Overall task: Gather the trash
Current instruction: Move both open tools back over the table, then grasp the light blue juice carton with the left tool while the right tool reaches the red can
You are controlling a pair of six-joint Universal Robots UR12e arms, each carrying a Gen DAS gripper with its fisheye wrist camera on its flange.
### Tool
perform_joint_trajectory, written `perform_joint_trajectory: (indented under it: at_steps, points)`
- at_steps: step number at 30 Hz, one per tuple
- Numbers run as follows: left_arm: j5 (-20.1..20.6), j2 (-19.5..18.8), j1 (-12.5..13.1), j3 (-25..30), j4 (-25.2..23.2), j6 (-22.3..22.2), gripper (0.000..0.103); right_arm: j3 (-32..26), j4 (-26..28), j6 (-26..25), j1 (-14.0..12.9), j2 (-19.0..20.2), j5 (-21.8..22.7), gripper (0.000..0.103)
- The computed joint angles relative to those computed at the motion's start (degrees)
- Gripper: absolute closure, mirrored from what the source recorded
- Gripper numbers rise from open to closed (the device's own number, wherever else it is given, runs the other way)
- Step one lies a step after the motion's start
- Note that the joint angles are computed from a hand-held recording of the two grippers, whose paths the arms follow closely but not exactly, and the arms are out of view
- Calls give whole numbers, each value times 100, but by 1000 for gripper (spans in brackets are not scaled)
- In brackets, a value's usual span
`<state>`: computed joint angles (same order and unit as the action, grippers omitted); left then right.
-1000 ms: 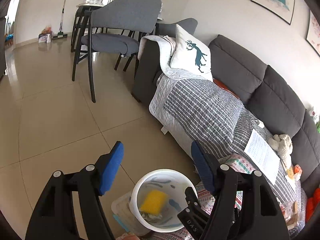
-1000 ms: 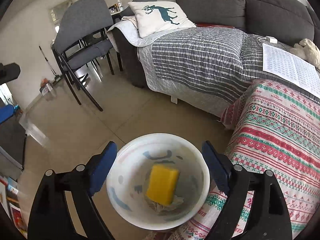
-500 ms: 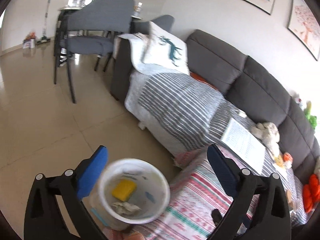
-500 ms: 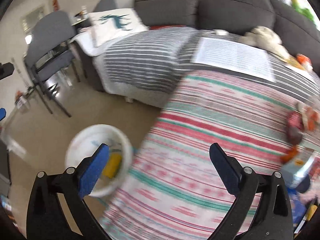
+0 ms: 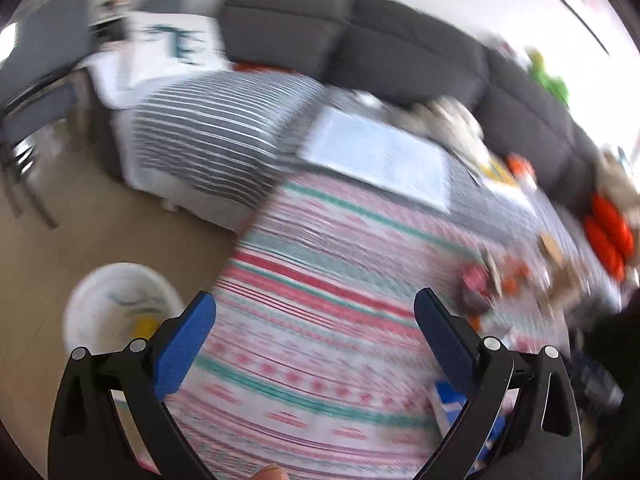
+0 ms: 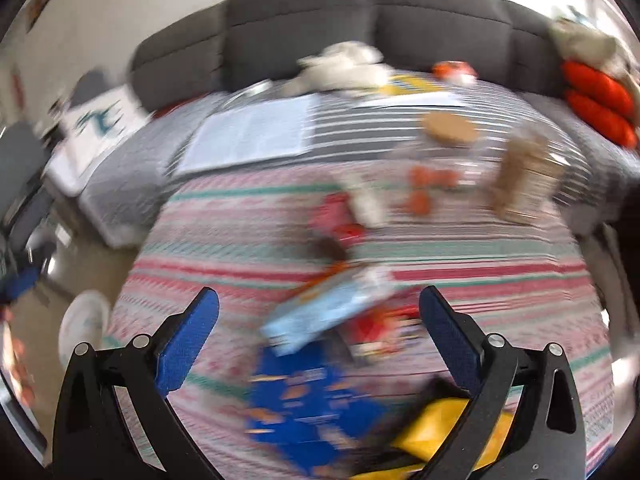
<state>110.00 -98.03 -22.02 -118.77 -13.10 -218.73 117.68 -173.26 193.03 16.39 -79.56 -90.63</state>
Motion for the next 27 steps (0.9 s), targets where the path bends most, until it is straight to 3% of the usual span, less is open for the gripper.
perform_joint_trajectory:
  at_steps: [3, 5, 8, 12, 18, 22, 23, 27]
  points:
    - [-630, -369, -149, 378, -192, 739, 7, 149, 22, 419, -349, -53, -21, 7]
    - [-828, -634, -323, 686, -510, 1431, 7, 192, 146, 650, -610, -94, 301, 7]
    - [-607, -1024, -650, 1137, -908, 2495, 7, 245, 119, 745, -804, -149, 512, 7]
    - [-294, -1489, -978, 1655, -1319, 3561, 7, 274, 262, 818, -1042, -220, 869, 7]
    - [530, -1954, -1180, 2141, -1846, 4441, 7, 325, 426, 675, -1273, -292, 1099, 7]
    - [624, -2132, -1153, 2371, -1995, 4657, 7, 303, 550, 776, -1390, -261, 1362, 7]
    - [617, -2176, -1146, 2430, -2039, 4668, 12, 289, 596, 843, -1412, -240, 1443, 7]
    - [343, -2284, -1059, 2603, -2395, 4415, 56, 197, 843, 1020, -1422, -122, 1722, 7]
